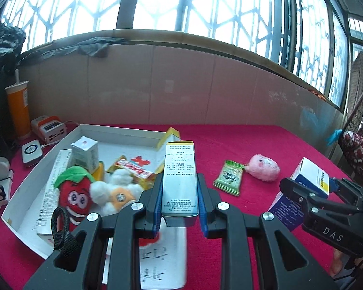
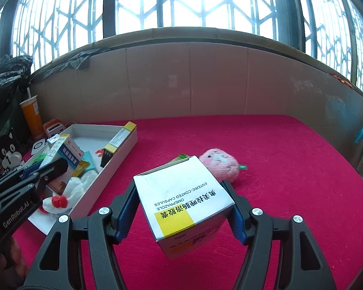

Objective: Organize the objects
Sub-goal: 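Carry the large medicine box with the right tool while the left tool carries the white box to the tray, then lower both boxes into the tray and open both tools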

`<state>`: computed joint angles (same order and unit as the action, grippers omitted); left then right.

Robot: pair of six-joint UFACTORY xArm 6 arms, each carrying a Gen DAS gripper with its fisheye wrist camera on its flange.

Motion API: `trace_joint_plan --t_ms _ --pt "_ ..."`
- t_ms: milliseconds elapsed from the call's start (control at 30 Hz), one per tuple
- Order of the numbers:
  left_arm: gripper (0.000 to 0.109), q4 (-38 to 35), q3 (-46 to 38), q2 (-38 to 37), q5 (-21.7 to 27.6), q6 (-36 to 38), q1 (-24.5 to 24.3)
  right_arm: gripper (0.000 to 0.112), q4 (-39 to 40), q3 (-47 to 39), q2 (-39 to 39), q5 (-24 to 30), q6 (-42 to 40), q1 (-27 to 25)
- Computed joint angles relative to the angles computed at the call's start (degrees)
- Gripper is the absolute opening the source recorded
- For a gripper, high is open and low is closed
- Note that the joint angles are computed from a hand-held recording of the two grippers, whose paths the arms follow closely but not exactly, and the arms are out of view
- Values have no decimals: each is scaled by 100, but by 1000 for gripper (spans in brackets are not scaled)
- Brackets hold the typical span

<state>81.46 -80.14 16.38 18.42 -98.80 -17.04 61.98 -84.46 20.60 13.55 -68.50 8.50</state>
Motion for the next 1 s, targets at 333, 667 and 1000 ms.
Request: trace_joint_plan --t_ms 333,667,1000 --pt "24 359 457 -353 -13 -717 409 71 -419 -305 181 115 324 257" --pt "24 447 612 -640 -64 -977 900 71 -1251 -1435 739 969 1356 407" --pt "25 -332 437 -460 -326 -201 1364 71 -2829 -4165 2510 2162 3056 805"
